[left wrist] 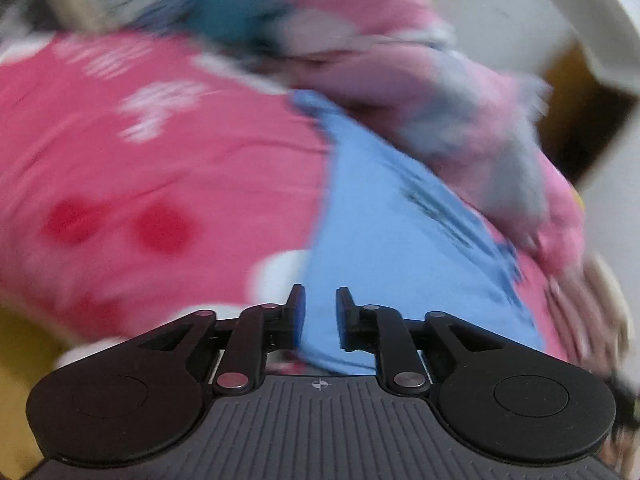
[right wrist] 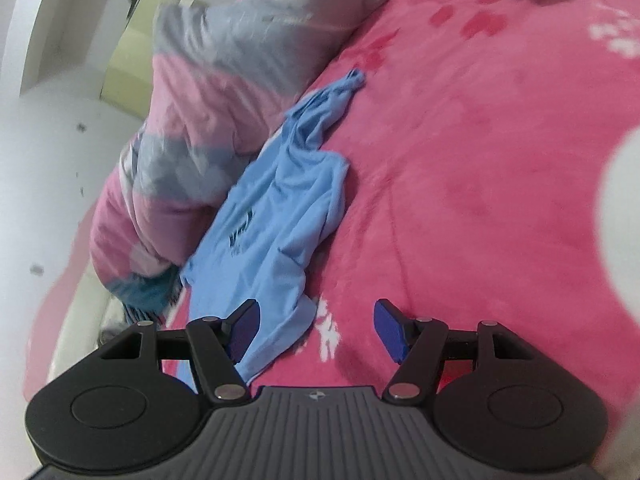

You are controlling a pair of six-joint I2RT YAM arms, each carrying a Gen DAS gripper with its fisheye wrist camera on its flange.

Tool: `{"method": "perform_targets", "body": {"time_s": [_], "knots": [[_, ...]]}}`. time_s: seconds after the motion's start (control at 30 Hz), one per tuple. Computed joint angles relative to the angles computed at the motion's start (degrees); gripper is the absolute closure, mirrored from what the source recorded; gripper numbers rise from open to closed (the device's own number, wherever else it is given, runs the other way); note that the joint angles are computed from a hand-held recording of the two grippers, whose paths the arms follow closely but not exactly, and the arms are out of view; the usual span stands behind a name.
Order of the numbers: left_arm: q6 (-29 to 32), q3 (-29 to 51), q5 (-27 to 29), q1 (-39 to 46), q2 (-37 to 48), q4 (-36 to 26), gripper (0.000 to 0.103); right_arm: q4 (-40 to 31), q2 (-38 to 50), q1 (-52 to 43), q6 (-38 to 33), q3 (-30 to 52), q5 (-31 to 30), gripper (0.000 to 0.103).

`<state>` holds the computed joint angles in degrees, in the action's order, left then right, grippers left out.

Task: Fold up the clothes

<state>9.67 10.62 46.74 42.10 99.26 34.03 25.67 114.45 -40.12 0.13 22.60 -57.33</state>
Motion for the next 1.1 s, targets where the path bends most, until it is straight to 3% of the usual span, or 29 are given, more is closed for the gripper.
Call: {"method": "perform_targets", "body": {"time_s": [0.07, 0.2, 0.27, 0.33, 0.37, 0.47, 0.53, 0.67, 0.77, 0.83, 0.93, 1.1], "knots": [[-1.9, -1.67, -3.46, -10.27, -0.75, 5.41, 0.074, 4.38, 0.94, 3.35, 0.91, -0.93, 1.0, 0.04], [-3.82, -0.16, -14.04, -34.21, 3.95, 14.68, 0.071, 14.35, 2.29, 8.94, 2.92, -3.46, 4.29, 0.048], [-3.64, 2.69, -18.23, -43.95, 6.98, 15.89, 0.069, 16.22, 3.63, 11.0, 4.08, -2.34, 5.96, 0.061], [-2.49, 5.4, -20.9, -50.97, 10.0, 16.48, 0.064, 14.45, 4.56, 13.27, 4.14, 0.55, 7.0, 0.092], [-2.07, 6.8, -22.49, -54.18, 11.29, 16.75, 0.063, 12.84, 5.03, 14.16, 4.48, 2.39, 6.44, 0.096], [-1.7, 9.56, -28.19, -62.1, 12.48, 16.76, 0.059, 8.54, 5.94, 17.64, 5.97, 8.13, 2.8, 0.097], [-1.88, 11.61, -30.63, -64.6, 14.41, 17.59, 0.049, 6.76, 6.12, 20.8, 7.33, 11.59, 2.5, 0.097], [-3.48, 16.01, -35.26, -66.72, 17.55, 16.88, 0.049, 0.35, 9.91, 25.91, 10.0, 21.73, 2.62, 0.092], [-7.31, 19.67, -35.16, -63.98, 20.27, 15.02, 0.05, 0.01, 15.01, 24.38, 15.17, 27.24, -1.85, 0.081], [-9.86, 21.66, -34.75, -62.08, 21.68, 13.7, 0.05, 5.07, 18.22, 20.79, 21.42, 27.82, -7.81, 0.077], [-12.76, 22.95, -31.96, -58.82, 23.29, 13.25, 0.051, 9.57, 18.67, 15.9, 24.57, 25.83, -11.31, 0.068], [-15.61, 23.88, -29.75, -56.27, 24.63, 13.88, 0.051, -0.13, 16.67, 13.58, 18.57, 24.76, -11.61, 0.068]]}}
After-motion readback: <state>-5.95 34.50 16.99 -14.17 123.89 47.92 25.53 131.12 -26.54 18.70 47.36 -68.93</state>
